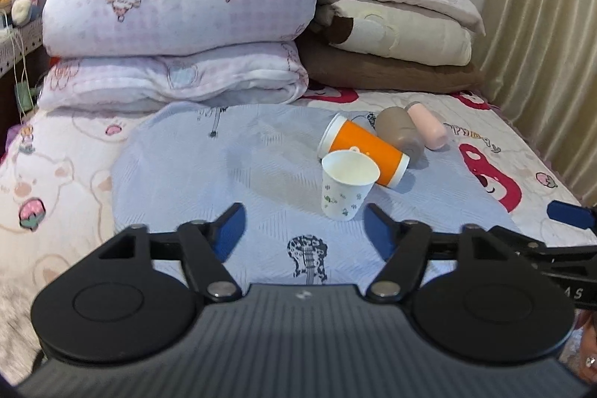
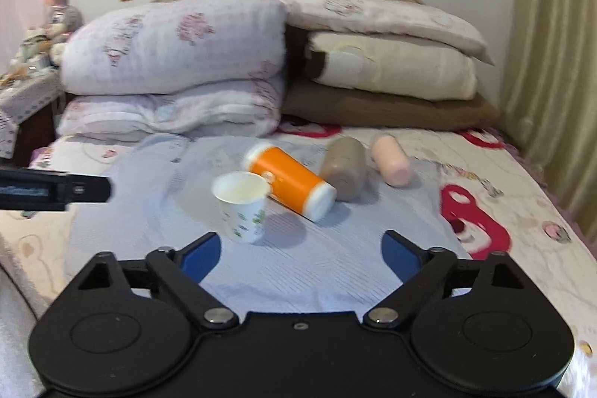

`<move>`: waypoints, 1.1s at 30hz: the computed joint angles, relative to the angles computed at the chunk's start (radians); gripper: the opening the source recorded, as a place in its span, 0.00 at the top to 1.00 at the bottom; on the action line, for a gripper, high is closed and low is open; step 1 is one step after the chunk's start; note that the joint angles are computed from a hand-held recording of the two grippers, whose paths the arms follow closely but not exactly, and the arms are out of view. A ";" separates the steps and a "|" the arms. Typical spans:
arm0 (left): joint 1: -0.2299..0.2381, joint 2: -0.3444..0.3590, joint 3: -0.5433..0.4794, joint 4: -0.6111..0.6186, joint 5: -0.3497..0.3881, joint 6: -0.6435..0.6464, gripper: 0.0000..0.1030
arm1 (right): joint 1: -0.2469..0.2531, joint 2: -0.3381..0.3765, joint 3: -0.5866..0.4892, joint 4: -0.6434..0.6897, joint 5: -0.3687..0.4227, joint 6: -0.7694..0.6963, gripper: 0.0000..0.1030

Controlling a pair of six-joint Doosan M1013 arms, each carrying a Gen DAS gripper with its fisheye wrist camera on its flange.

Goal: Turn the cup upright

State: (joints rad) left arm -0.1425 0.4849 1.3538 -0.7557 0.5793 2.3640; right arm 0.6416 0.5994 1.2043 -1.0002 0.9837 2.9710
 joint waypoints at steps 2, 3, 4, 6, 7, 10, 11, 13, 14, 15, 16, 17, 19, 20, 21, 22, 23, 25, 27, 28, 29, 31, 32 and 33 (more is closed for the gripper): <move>0.002 0.004 0.005 0.007 0.008 -0.017 0.22 | 0.001 -0.001 0.005 0.004 0.005 0.011 0.06; 0.001 0.005 0.008 0.012 0.014 -0.024 0.20 | 0.001 -0.001 0.008 0.005 0.006 0.018 0.06; 0.000 0.007 0.007 0.026 0.023 -0.032 0.18 | 0.002 -0.001 0.009 0.005 0.009 0.025 0.06; -0.007 0.005 0.019 0.050 0.006 -0.039 0.10 | 0.004 0.000 0.010 -0.005 0.015 0.033 0.06; -0.013 0.002 0.028 0.069 -0.016 -0.048 0.08 | 0.006 0.001 0.010 -0.012 0.019 0.039 0.06; -0.023 0.000 0.045 0.103 -0.058 -0.068 0.08 | 0.011 0.007 0.005 -0.027 0.032 0.041 0.06; -0.026 0.001 0.043 0.121 -0.060 -0.086 0.07 | 0.014 0.011 0.002 -0.031 0.040 0.039 0.06; -0.033 0.005 0.038 0.182 -0.059 -0.138 0.06 | 0.017 0.019 -0.007 -0.035 0.059 0.035 0.06; -0.037 0.006 0.037 0.216 -0.062 -0.167 0.06 | 0.018 0.022 -0.011 -0.036 0.066 0.033 0.06; -0.039 0.008 0.033 0.247 -0.061 -0.192 0.06 | 0.019 0.024 -0.014 -0.035 0.073 0.033 0.06; -0.041 0.009 0.031 0.268 -0.061 -0.210 0.06 | 0.019 0.026 -0.016 -0.033 0.075 0.036 0.06; -0.040 0.009 0.032 0.267 -0.063 -0.209 0.06 | 0.019 0.026 -0.017 -0.031 0.073 0.042 0.06; -0.039 0.011 0.032 0.261 -0.067 -0.206 0.05 | 0.019 0.026 -0.017 -0.031 0.073 0.053 0.06; -0.039 0.012 0.032 0.264 -0.071 -0.208 0.05 | 0.020 0.028 -0.018 -0.033 0.079 0.059 0.06; -0.040 0.011 0.034 0.268 -0.080 -0.211 0.05 | 0.021 0.030 -0.020 -0.035 0.085 0.064 0.06; -0.041 0.010 0.039 0.272 -0.093 -0.214 0.05 | 0.022 0.033 -0.022 -0.039 0.094 0.073 0.06; -0.043 0.009 0.043 0.277 -0.105 -0.215 0.04 | 0.023 0.035 -0.024 -0.044 0.104 0.082 0.06; -0.044 0.009 0.045 0.286 -0.113 -0.221 0.04 | 0.025 0.036 -0.024 -0.054 0.113 0.093 0.06; -0.044 0.010 0.045 0.289 -0.111 -0.224 0.04 | 0.026 0.037 -0.025 -0.053 0.114 0.096 0.06; -0.045 0.010 0.045 0.292 -0.110 -0.225 0.04 | 0.026 0.038 -0.026 -0.052 0.115 0.096 0.06; -0.046 0.010 0.045 0.298 -0.111 -0.228 0.04 | 0.026 0.039 -0.027 -0.051 0.118 0.096 0.06; -0.047 0.007 0.049 0.307 -0.120 -0.231 0.04 | 0.026 0.041 -0.031 -0.048 0.122 0.092 0.06; -0.047 0.006 0.051 0.304 -0.123 -0.227 0.04 | 0.026 0.042 -0.033 -0.045 0.124 0.090 0.06; -0.047 0.006 0.051 0.297 -0.124 -0.223 0.04 | 0.026 0.043 -0.034 -0.044 0.125 0.090 0.06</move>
State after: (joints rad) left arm -0.1896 0.4906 1.4052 -0.4586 0.4552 2.1414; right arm 0.6676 0.6422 1.1707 -1.0445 1.1090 3.0612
